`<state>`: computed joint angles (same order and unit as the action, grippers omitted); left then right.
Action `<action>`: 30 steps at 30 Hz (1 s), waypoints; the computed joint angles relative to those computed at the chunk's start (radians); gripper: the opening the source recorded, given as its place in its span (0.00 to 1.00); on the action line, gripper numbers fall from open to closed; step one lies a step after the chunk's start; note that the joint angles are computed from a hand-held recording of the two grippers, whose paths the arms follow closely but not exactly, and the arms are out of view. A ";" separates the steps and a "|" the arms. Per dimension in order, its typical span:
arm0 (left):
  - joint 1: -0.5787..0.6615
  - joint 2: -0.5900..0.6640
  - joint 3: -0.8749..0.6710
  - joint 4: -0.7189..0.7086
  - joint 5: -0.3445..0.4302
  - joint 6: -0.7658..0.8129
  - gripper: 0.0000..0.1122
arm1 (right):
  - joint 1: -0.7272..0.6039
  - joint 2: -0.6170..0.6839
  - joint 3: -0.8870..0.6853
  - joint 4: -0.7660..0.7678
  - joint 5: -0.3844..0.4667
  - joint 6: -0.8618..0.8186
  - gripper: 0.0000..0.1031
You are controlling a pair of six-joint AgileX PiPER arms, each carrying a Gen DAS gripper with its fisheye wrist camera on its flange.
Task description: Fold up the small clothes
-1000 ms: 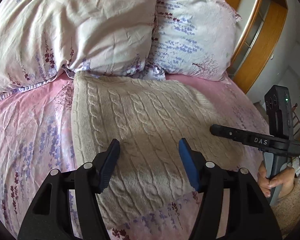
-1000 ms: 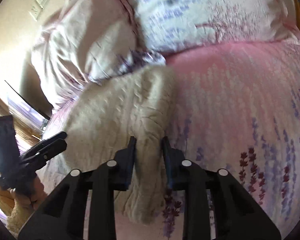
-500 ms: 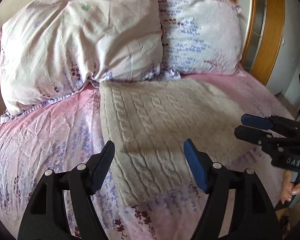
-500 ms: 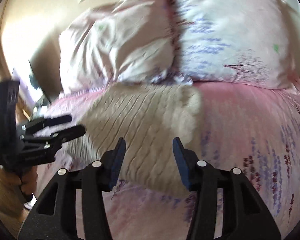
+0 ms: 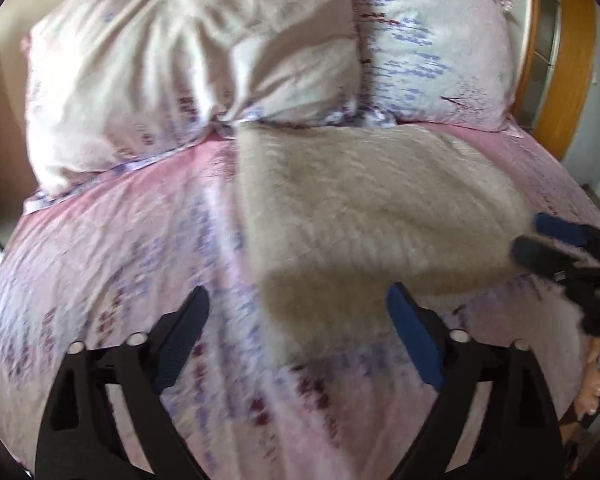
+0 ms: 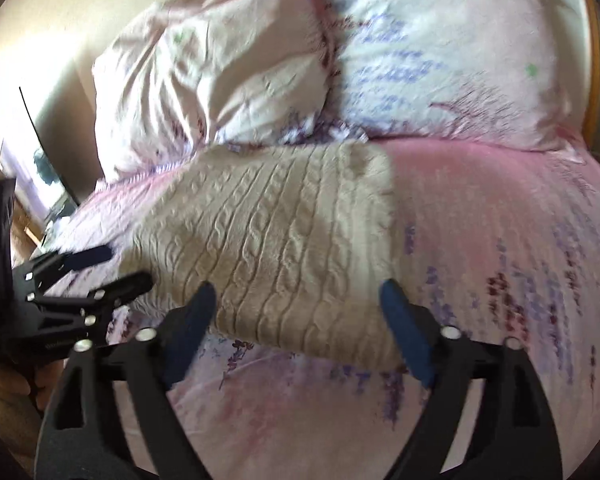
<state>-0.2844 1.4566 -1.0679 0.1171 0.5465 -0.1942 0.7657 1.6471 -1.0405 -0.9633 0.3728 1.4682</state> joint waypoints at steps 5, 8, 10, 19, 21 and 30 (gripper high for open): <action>0.026 -0.087 0.086 0.046 0.020 -0.089 0.90 | 0.069 -0.001 -0.031 0.036 0.233 0.045 0.98; 0.041 -0.084 0.088 -0.020 0.088 -0.050 0.90 | 0.055 0.016 -0.040 0.142 0.237 -0.024 0.98; 0.043 -0.100 0.116 -0.047 0.080 -0.031 0.90 | 0.056 0.015 -0.021 0.152 0.212 -0.021 0.98; -0.036 -0.039 0.092 0.069 0.150 -0.151 0.90 | 0.122 0.075 -0.045 0.150 0.278 -0.004 0.98; -0.043 -0.035 0.095 0.074 0.148 -0.164 0.90 | 0.124 0.084 -0.048 0.157 0.278 -0.003 0.98; -0.041 -0.033 0.112 0.048 0.120 -0.195 0.90 | 0.125 0.128 -0.078 0.184 0.285 -0.023 0.98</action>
